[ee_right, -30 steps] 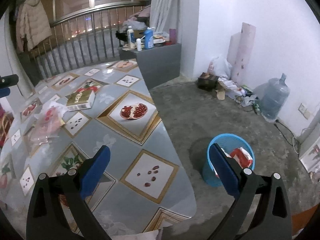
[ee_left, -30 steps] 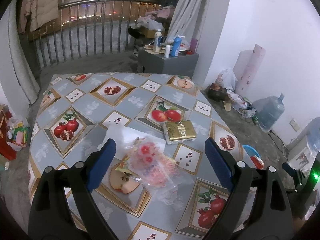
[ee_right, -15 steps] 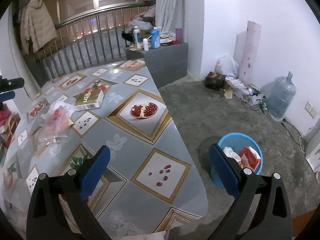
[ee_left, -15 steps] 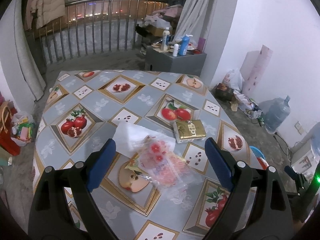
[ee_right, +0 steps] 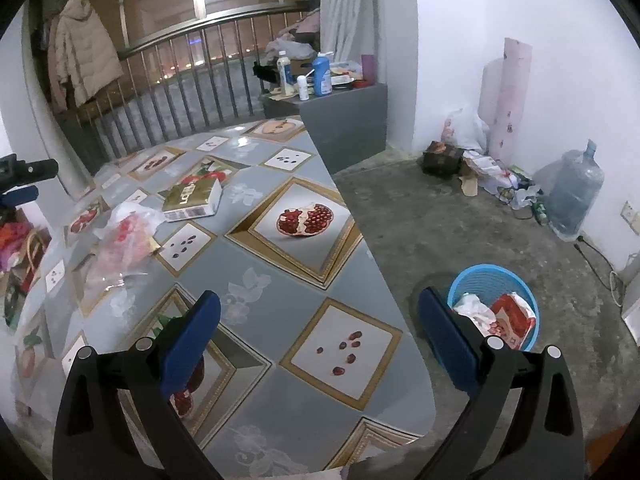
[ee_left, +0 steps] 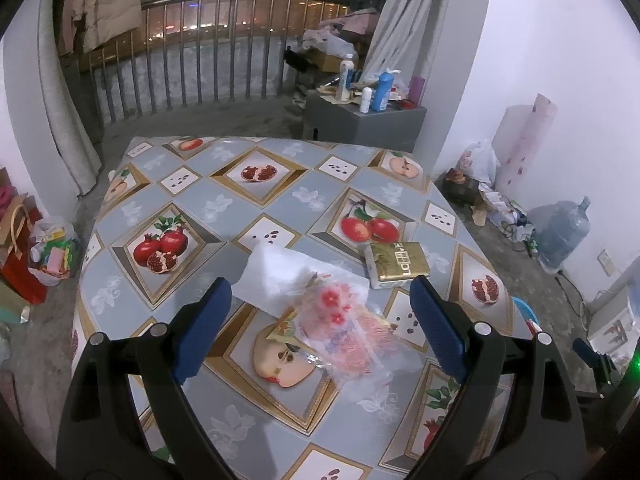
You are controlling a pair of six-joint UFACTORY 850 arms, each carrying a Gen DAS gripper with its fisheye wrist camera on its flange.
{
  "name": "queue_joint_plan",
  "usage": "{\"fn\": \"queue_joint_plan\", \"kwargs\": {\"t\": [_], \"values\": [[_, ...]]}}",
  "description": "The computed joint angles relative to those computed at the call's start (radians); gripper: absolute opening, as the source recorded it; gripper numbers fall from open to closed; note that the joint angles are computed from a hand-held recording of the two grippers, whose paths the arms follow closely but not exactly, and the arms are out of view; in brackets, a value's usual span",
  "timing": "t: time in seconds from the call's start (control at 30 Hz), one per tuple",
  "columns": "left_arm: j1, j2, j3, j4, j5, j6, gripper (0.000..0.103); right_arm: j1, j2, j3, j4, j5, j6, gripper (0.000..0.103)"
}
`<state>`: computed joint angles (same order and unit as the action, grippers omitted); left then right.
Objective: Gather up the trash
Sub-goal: 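Lower the left tool toward the clear pink-printed bag and white tissue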
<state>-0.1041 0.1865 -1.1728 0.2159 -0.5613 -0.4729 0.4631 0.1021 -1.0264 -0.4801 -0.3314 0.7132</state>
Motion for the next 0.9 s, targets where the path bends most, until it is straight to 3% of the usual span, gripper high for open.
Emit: {"fn": "queue_joint_plan", "kwargs": {"t": [0.3,0.67,0.9], "values": [[-0.009,-0.014,-0.012,0.078,-0.051,-0.096,0.086,0.007,-0.045,-0.042,0.263,0.037,-0.265,0.096],[-0.032,-0.055,-0.052,0.193,-0.137,-0.260,0.086,0.045,-0.158,-0.163,0.665,-0.065,-0.676,0.096],[-0.032,-0.088,-0.065,0.220,-0.172,-0.321,0.086,0.046,-0.212,-0.211,0.727,-0.114,-0.740,0.096]]}}
